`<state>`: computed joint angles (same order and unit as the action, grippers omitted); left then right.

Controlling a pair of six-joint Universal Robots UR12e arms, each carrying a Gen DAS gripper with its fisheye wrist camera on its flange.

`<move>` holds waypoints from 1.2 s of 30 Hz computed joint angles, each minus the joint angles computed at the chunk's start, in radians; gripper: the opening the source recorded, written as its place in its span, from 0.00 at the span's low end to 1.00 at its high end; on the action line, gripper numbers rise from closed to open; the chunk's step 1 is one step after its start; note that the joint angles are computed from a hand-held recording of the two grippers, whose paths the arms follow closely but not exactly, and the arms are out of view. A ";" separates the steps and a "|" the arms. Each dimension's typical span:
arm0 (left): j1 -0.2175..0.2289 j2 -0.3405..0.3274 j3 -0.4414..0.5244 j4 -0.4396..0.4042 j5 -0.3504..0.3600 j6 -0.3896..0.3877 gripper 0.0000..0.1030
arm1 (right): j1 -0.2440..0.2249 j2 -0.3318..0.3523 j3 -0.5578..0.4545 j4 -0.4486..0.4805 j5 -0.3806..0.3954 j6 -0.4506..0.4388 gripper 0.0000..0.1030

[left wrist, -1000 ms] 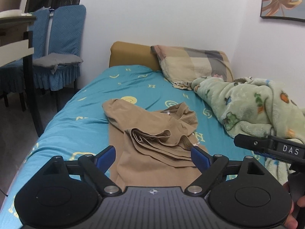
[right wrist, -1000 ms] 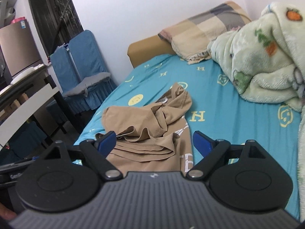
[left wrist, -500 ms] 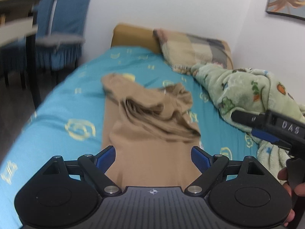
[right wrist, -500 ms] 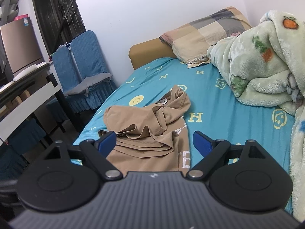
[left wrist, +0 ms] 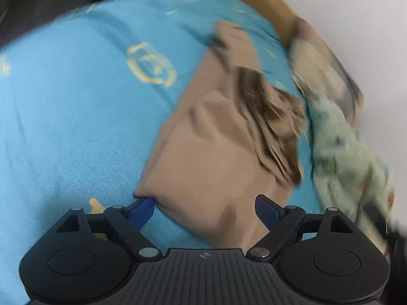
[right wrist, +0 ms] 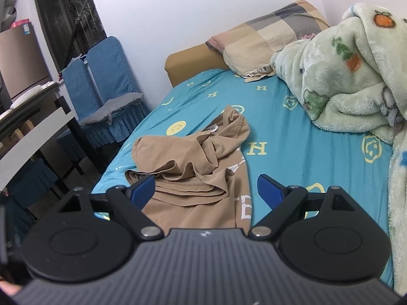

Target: Fold clothes

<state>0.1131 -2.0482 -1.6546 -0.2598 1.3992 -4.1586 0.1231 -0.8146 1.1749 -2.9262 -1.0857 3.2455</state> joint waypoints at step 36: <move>0.009 -0.008 -0.050 0.153 0.091 -0.203 0.13 | -0.032 0.073 -0.076 0.630 0.544 0.363 0.77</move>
<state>0.1224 -2.0558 -1.7049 -0.1071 1.4902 -4.3611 0.0908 -0.7417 1.0987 -2.2959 -0.5414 3.6084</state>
